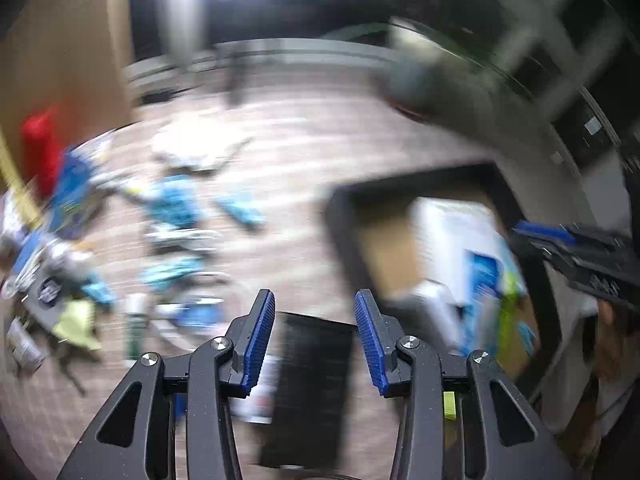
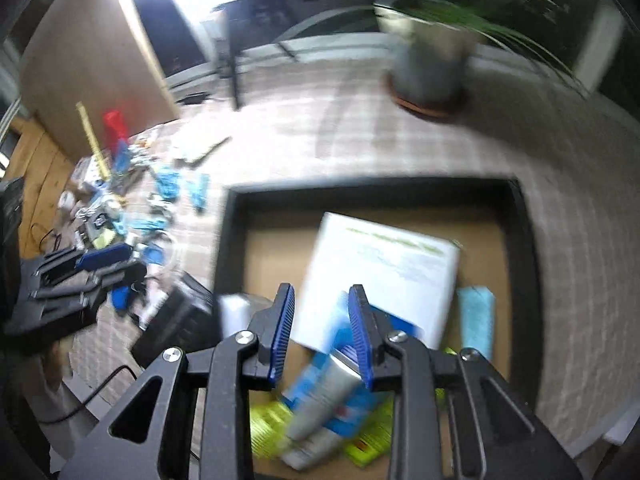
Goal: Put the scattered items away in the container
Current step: 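Grasp the white plastic bag with the left gripper while the right gripper grasps another blue clothespin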
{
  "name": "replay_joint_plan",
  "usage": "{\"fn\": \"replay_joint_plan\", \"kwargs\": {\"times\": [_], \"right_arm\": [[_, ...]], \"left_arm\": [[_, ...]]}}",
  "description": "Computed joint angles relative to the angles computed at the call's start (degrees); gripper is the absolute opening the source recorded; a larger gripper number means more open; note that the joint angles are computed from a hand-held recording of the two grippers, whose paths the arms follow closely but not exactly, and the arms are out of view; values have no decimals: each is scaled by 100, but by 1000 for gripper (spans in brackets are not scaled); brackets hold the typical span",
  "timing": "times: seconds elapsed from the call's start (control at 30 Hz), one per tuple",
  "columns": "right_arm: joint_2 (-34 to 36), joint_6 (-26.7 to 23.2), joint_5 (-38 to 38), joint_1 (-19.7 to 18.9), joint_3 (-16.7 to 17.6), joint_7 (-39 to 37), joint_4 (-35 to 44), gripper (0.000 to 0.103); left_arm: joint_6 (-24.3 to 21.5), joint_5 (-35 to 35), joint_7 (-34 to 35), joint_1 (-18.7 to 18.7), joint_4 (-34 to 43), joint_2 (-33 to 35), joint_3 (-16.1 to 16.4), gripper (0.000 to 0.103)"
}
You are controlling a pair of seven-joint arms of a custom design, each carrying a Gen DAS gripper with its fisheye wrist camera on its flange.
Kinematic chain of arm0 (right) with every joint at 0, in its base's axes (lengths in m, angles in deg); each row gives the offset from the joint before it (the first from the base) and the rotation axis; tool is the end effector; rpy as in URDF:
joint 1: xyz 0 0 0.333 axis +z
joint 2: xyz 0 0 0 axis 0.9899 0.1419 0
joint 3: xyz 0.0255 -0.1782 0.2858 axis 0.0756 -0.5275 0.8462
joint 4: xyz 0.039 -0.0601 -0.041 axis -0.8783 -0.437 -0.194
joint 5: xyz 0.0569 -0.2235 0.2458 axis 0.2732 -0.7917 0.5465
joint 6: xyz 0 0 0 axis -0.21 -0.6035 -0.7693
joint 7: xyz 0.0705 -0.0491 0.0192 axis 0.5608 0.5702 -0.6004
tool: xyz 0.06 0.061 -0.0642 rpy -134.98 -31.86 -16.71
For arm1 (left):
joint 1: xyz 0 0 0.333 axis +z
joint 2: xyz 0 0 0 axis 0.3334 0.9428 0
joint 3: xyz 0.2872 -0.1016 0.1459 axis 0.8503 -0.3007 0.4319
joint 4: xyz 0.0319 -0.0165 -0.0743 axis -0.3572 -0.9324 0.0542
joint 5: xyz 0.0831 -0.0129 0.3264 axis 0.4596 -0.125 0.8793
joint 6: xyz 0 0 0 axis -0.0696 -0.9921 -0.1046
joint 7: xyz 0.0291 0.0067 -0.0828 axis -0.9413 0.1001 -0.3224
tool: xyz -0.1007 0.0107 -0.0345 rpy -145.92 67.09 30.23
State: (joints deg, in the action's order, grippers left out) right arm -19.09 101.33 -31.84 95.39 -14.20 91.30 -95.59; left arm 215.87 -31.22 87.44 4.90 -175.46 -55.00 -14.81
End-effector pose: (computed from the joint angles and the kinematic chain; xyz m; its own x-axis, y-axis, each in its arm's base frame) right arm 0.5321 0.1857 0.3981 0.4711 -0.8680 -0.1570 -0.8473 -0.3959 -0.3541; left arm 0.4291 -0.2548 0.3562 -0.2242 -0.9491 0.2214 -0.9241 0.1349 -0.3575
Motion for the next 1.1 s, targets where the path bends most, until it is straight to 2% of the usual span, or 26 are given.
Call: {"fn": "replay_joint_plan", "kwargs": {"times": [0.07, 0.1, 0.13, 0.2, 0.27, 0.33, 0.43, 0.57, 0.7, 0.77, 0.9, 0.93, 0.97, 1.0, 1.07, 1.1], "right_arm": [[193, -84, -124, 140, 75, 62, 274, 28], [357, -140, -264, 262, 110, 140, 497, 28], [489, -205, -382, 355, 132, 209, 682, 29], [728, -342, -549, 495, 174, 332, 1012, 35], [1066, -545, -712, 645, 224, 455, 1498, 39], [1431, -817, -849, 800, 259, 618, 2034, 40], [2111, -1327, -1117, 1076, 248, 847, 3009, 42], [2803, -1873, -1505, 1402, 120, 1158, 3991, 42], [3318, -2207, -1784, 1605, -13, 1399, 4668, 42], [3493, -2305, -1846, 1648, -40, 1500, 4888, 42], [3656, -2310, -2037, 1768, -124, 1669, 4987, 41], [3671, -2315, -2048, 1764, -103, 1658, 4984, 40], [3686, -2332, -2051, 1760, -85, 1655, 4986, 38], [3602, -2103, -2107, 1797, -118, 1691, 4795, 31], [3570, -2048, -2159, 1813, -123, 1725, 4726, 21], [3554, -2027, -2153, 1798, -107, 1736, 4696, 21]], "left_arm": [[34, 33, -166, 128, -88, -31, 249, 39], [36, -212, -22, 394, -123, -43, 213, 39], [45, -268, -14, 479, -136, -38, 249, 39], [48, -113, -236, 585, -154, -1, 580, 41], [28, -90, -365, 771, -101, 104, 717, 42], [2, -251, -343, 1058, -18, 250, 680, 43], [-147, -215, -453, 1244, 180, 471, 767, 44], [-268, -427, -335, 1588, 405, 748, 595, 47], [-462, -376, -365, 1596, 650, 1021, 619, 47], [-546, -157, -526, 1433, 767, 1128, 797, 48], [-619, 412, -851, 1107, 896, 1290, 1126, 46], [-618, 416, -840, 1171, 904, 1318, 1064, 45], [-601, 396, -808, 1248, 909, 1356, 989, 39], [-578, 413, -800, 1272, 906, 1396, 962, 32], [-348, 359, -749, 1369, 792, 1397, 854, 32], [-271, 384, -763, 1353, 746, 1383, 863, 30]]}}
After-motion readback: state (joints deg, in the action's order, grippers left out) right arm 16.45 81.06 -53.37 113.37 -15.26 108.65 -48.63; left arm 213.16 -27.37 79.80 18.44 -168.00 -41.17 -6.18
